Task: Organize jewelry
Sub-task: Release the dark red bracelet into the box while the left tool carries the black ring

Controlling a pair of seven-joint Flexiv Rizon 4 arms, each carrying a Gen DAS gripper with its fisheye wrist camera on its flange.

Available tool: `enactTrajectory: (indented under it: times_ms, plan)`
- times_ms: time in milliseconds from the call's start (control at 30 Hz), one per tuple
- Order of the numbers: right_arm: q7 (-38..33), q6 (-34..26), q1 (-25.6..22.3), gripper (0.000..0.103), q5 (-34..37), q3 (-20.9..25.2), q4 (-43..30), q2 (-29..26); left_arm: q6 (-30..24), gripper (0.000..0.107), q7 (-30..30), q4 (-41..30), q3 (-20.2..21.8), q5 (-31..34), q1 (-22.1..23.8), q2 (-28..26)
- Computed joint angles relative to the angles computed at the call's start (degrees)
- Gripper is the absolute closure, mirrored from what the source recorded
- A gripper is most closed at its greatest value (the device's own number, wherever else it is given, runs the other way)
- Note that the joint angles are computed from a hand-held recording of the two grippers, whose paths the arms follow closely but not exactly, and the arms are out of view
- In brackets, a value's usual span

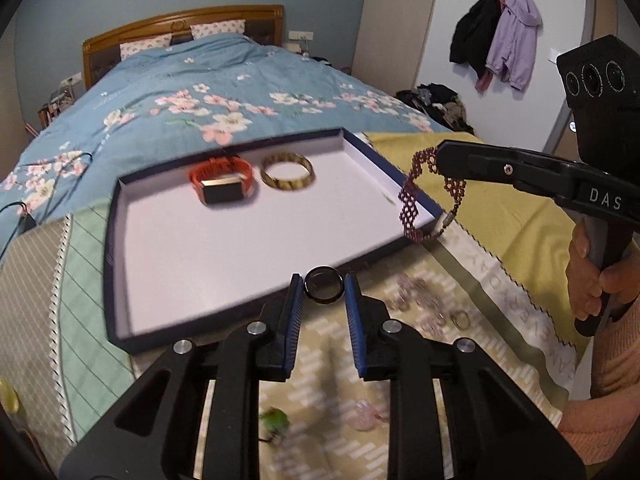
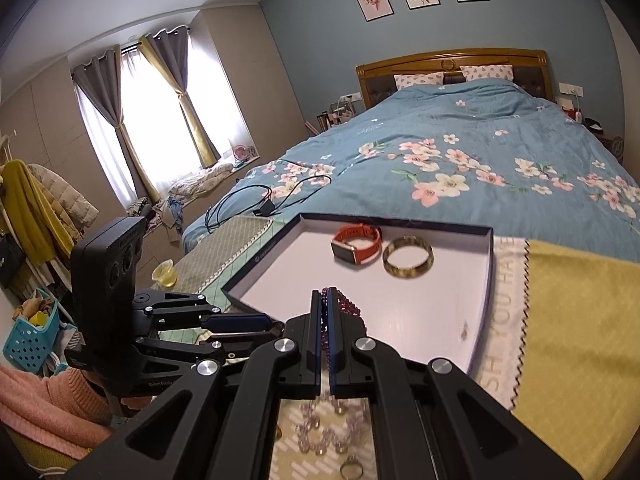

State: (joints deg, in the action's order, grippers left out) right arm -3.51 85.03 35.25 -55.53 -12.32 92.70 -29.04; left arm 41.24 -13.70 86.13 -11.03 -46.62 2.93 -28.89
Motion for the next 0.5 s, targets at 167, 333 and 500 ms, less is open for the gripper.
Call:
enactTrajectory:
  times_ms: [167, 333, 500]
  plan:
    - [-7.53, -2.47, -2.97, 0.102, 6.50, 4.57, -4.27, -2.68, 1.17, 0.085, -1.47, -3.70, -0.25, 0.86, -0.35, -2.04]
    - [-13.88, -5.55, -4.12, 0.102, 13.05, 6.88, -7.96, -5.16, 1.15, 0.085, -4.01, -7.68, -0.64, 2.96, -0.65, -4.33]
    - [-18.22, -7.35, -4.52, 0.102, 18.32, 7.88, -10.96, -7.21, 1.68, 0.085, -6.03, -10.77, -0.95, 5.43, -1.19, -6.46]
